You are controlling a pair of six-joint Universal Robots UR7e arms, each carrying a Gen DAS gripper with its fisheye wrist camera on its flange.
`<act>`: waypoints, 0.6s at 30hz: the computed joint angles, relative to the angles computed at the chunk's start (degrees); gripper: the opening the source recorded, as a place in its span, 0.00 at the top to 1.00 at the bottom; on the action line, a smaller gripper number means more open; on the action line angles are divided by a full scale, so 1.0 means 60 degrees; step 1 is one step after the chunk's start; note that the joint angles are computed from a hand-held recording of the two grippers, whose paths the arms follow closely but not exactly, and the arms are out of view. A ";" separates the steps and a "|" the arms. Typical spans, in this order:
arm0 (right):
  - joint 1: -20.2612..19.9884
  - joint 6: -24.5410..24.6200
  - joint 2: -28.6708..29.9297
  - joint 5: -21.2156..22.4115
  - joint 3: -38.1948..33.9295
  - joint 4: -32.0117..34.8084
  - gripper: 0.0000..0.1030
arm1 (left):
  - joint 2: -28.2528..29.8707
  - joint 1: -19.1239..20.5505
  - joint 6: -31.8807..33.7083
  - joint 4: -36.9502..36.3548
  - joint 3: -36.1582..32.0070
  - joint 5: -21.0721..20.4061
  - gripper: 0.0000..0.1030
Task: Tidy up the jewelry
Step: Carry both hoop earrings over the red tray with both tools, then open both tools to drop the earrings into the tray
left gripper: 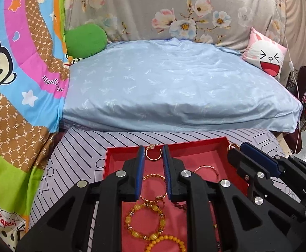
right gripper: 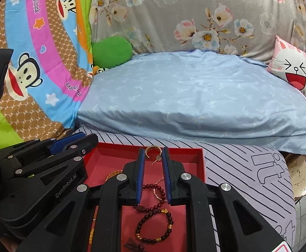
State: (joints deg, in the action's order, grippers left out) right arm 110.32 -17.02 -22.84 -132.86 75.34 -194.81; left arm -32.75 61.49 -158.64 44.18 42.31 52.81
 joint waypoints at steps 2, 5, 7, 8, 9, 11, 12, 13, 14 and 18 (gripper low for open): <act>-0.0112 0.0076 0.0080 0.0066 -0.0149 0.0208 0.85 | 0.0262 0.0081 -0.0030 0.0184 -0.0371 0.0004 0.84; -0.0254 0.0235 0.0158 0.0139 -0.0287 0.0472 0.85 | 0.0669 0.0196 -0.0059 0.0449 -0.0932 -0.0008 0.84; -0.0344 0.0285 0.0222 0.0157 -0.0382 0.0593 0.85 | 0.0872 0.0249 -0.0016 0.0547 -0.1208 -0.0047 0.84; -0.0371 0.0301 0.0235 0.0164 -0.0398 0.0630 0.85 | 0.0958 0.0269 0.0006 0.0589 -0.1330 -0.0063 0.84; -0.0406 0.0341 0.0248 0.0189 -0.0415 0.0687 0.85 | 0.1066 0.0293 0.0015 0.0655 -0.1472 -0.0084 0.84; -0.0505 0.0545 0.0222 0.0334 -0.0406 0.0902 0.84 | 0.1244 0.0336 -0.0011 0.0795 -0.1713 -0.0080 0.84; -0.0552 0.0660 0.0196 0.0424 -0.0383 0.1017 0.84 | 0.1343 0.0364 -0.0040 0.0891 -0.1844 -0.0056 0.83; -0.0606 0.0787 0.0177 0.0518 -0.0345 0.1089 0.83 | 0.1457 0.0396 -0.0097 0.1027 -0.2006 -0.0024 0.83; -0.0641 0.0867 0.0170 0.0567 -0.0321 0.1118 0.82 | 0.1519 0.0437 -0.0101 0.1084 -0.2110 0.0034 0.82; -0.0666 0.0950 0.0247 0.0354 -0.0346 0.1187 0.76 | 0.1670 0.0506 -0.0129 0.1069 -0.2138 -0.0193 0.67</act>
